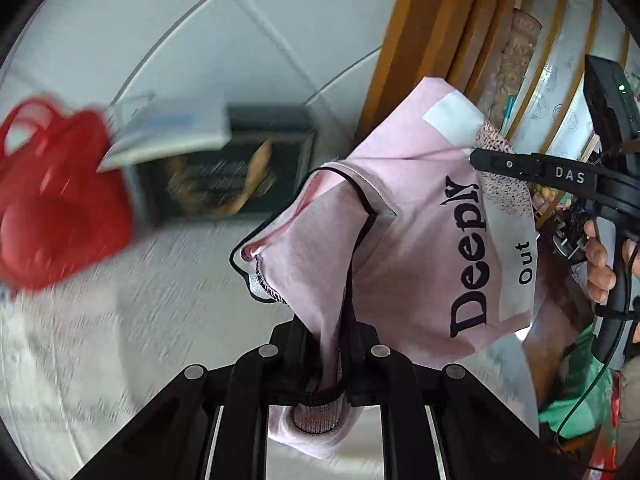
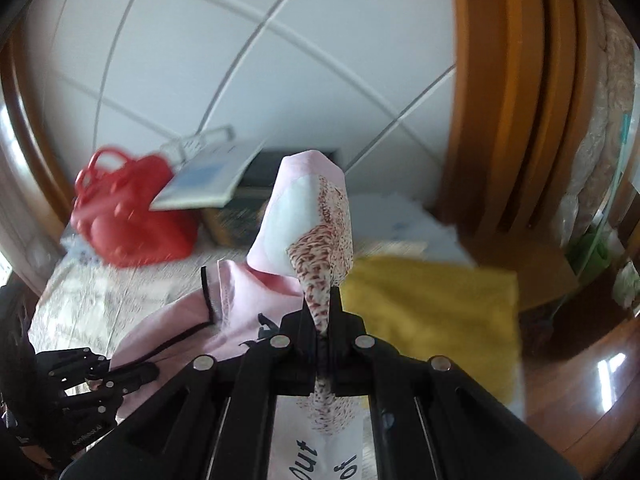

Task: Fold clothes
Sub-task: 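Carry the folded T-shirt onto the yellow cloth stack and open both grippers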

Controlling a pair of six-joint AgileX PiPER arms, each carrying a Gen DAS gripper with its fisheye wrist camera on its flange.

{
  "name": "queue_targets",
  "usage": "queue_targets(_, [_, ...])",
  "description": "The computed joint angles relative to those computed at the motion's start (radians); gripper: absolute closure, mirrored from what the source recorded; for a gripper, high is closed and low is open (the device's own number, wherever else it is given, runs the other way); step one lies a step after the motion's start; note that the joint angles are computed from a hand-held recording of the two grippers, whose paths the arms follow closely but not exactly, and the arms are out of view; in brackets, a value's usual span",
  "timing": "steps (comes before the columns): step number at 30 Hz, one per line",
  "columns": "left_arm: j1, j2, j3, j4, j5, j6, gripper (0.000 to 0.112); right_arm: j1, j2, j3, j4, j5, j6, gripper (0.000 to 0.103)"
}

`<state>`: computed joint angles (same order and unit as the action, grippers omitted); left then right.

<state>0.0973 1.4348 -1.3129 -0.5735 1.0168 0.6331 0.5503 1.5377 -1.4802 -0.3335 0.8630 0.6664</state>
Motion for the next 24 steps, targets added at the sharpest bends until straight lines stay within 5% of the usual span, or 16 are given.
queue_targets(5, [-0.283, 0.229, -0.202, 0.179, -0.074, -0.293, 0.091, -0.355, 0.034, 0.052, 0.352, -0.088, -0.394, 0.099])
queue_targets(7, [-0.367, 0.35, -0.272, 0.285, -0.077, -0.41, 0.048, -0.435, 0.098, 0.068, 0.362, -0.076, -0.427, 0.095])
queue_targets(8, [-0.399, 0.392, -0.284, 0.338, -0.088, -0.455, 0.033, -0.453, 0.126, 0.074, 0.328, -0.069, -0.404, 0.086])
queue_targets(9, [-0.429, 0.432, -0.293, 0.39, -0.096, -0.5, 0.02, -0.471, 0.156, 0.088, 0.287, -0.067, -0.364, 0.064])
queue_targets(10, [-0.441, 0.45, -0.293, 0.408, -0.102, -0.516, 0.019, -0.488, 0.172, 0.104, 0.274, -0.073, -0.346, 0.048])
queue_targets(11, [-0.45, 0.468, -0.297, 0.417, -0.099, -0.527, 0.019, -0.504, 0.172, 0.132, 0.281, -0.095, -0.346, 0.016])
queue_targets(12, [-0.453, 0.482, -0.298, 0.414, -0.093, -0.53, 0.019, -0.52, 0.169, 0.162, 0.292, -0.121, -0.351, 0.007])
queue_targets(18, [-0.463, 0.414, -0.205, 0.351, -0.113, -0.461, 0.015, -0.499, 0.033, 0.334, 0.289, -0.216, -0.344, 0.0])
queue_targets(24, [-0.525, 0.311, -0.122, 0.463, -0.126, -0.54, 0.015, -0.381, -0.124, 0.529, 0.142, -0.254, -0.134, 0.0])
